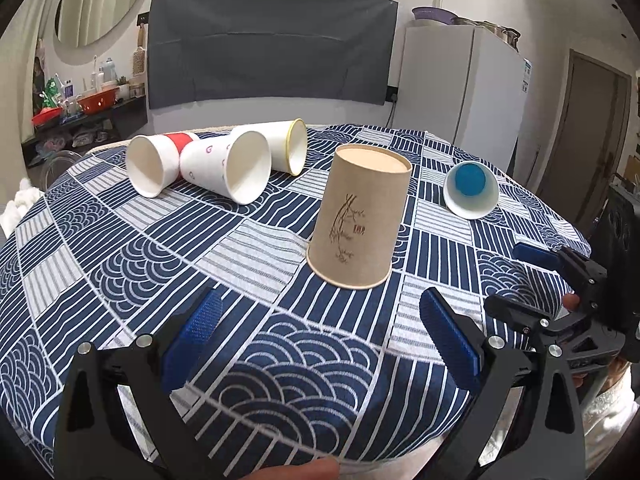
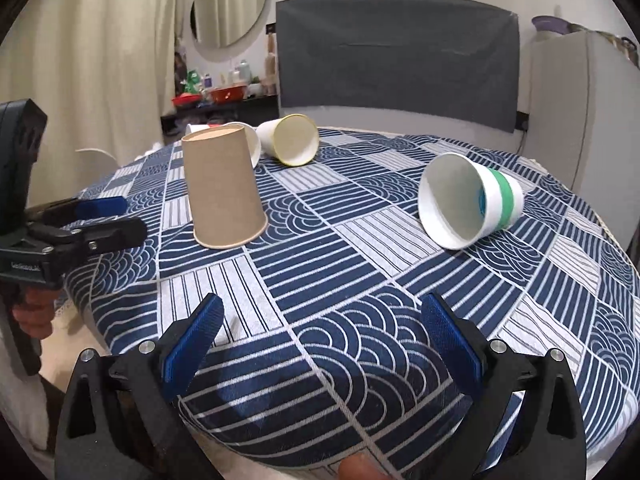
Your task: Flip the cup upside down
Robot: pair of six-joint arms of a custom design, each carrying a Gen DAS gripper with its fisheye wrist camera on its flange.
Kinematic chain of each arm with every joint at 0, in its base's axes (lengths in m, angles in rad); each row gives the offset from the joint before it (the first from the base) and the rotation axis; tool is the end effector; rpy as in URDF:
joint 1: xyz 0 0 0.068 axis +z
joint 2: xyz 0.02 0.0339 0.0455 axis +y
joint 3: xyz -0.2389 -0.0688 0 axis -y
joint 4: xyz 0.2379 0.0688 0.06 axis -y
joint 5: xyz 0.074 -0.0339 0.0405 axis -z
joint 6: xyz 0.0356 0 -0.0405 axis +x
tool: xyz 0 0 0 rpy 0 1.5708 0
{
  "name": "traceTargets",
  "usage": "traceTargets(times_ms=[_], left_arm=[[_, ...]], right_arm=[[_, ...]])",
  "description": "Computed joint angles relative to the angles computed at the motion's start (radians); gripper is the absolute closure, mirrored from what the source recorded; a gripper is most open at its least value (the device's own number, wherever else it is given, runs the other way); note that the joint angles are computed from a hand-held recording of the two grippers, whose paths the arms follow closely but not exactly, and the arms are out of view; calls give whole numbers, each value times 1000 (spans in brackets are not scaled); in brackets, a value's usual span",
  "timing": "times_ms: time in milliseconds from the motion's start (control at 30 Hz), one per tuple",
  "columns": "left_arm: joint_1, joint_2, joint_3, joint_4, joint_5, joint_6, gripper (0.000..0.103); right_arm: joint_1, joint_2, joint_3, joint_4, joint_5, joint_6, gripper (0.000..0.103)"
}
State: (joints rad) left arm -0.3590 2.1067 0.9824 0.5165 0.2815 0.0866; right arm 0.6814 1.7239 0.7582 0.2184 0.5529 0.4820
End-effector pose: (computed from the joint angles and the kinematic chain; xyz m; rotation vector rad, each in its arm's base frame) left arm 0.3595 -0.1455 0.0685 0.6397 2.0925 -0.4611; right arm 0.2585 0.1855 0.1172 0.0516 2.1870 0.0063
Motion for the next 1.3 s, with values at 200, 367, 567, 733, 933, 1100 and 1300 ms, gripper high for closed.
traceTargets(times_ms=[200,367,567,733,933,1100,1300], left_arm=[[9,-8,-56,63,-26,-11,6],[9,2,-40,29,-62,1,6],[1,4,-47,29,-82,23,6],[-3,0,-59,41,-81,35,6],[-5,-5,-69,46,-74,41,6],[-10,-9,-73,46,-83,45,6],[-11,-6,-66,36,-84,40,6]], right_arm=[[32,1,-21,-8,43,62,8],[43,2,-21,-28,69,72,8],[52,10,-15,-40,92,86,8],[59,10,-7,-58,104,91,8],[69,-5,-5,-81,123,100,8],[73,-8,0,-105,141,130,8],[77,-3,2,-114,146,133,8]])
